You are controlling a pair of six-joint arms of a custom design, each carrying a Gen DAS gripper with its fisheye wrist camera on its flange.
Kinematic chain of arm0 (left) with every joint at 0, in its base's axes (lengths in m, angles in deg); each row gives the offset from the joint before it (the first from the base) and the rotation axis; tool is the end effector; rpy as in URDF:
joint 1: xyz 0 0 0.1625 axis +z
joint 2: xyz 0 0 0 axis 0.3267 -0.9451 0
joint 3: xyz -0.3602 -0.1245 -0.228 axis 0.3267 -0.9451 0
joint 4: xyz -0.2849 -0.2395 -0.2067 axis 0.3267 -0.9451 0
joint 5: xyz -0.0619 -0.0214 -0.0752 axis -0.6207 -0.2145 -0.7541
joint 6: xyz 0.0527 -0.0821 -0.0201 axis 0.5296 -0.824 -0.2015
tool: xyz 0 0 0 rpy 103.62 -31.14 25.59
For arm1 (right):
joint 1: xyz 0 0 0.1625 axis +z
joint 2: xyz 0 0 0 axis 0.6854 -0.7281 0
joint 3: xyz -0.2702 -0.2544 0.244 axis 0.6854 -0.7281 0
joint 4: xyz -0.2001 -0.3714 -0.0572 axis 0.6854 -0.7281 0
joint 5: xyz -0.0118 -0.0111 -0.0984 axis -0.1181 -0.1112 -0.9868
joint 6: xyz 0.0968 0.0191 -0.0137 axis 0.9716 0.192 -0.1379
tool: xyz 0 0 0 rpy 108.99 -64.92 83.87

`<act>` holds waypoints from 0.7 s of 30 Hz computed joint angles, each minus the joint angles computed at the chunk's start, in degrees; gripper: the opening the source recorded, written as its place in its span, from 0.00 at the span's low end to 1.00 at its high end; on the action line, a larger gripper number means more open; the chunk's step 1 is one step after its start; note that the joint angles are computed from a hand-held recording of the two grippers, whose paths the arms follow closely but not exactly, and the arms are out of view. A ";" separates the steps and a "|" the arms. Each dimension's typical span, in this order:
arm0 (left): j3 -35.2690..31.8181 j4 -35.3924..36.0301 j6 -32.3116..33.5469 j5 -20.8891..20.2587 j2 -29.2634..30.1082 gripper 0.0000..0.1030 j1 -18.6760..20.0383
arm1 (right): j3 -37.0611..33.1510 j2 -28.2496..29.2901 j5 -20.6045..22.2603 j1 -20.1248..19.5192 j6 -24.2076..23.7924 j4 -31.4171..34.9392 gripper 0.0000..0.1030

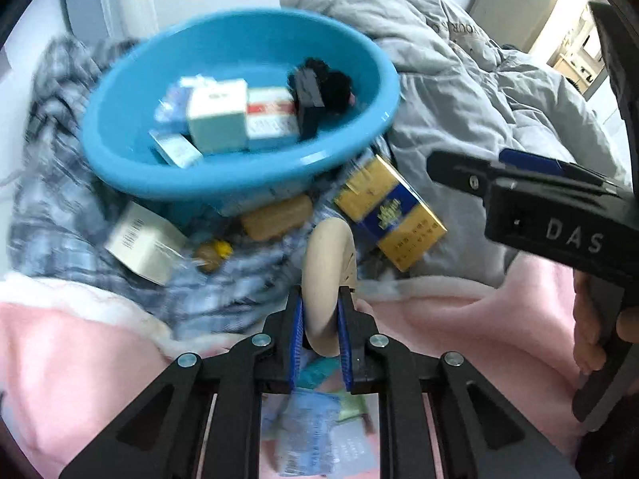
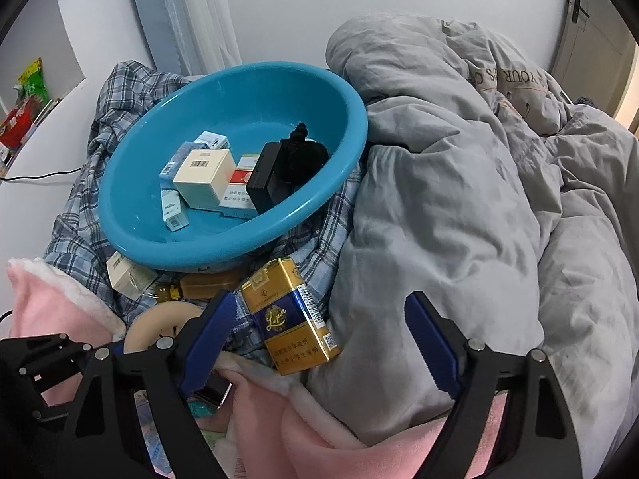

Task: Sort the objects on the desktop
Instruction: 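Close the left tool on the beige round perforated disc, then lift the beige disc with the left tool while the right tool reaches the gold Liqun pack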

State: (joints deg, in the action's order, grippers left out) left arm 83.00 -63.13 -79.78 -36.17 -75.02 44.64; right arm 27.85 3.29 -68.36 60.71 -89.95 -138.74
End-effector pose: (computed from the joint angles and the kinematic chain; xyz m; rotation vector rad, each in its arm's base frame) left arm -0.1568 -0.7503 0.1494 0.3551 2.5232 -0.3774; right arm 0.2705 -0.7804 0.1027 0.5033 -2.3883 0.5478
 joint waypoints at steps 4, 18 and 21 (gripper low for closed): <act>-0.34 -2.54 0.93 -1.61 1.58 0.17 0.48 | -0.36 0.15 -0.34 -0.04 0.51 0.64 0.82; -3.01 0.67 0.78 -2.37 5.12 0.19 1.30 | -0.49 -0.45 0.62 -1.33 3.49 1.67 0.81; -3.68 3.53 -0.44 -5.60 4.83 0.19 1.77 | -0.37 -0.54 0.99 -1.24 3.08 1.37 0.81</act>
State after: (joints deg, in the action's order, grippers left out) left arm 79.32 -59.60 -80.22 -41.78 -70.19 46.41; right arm 27.49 2.75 -67.37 59.47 -86.86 -137.37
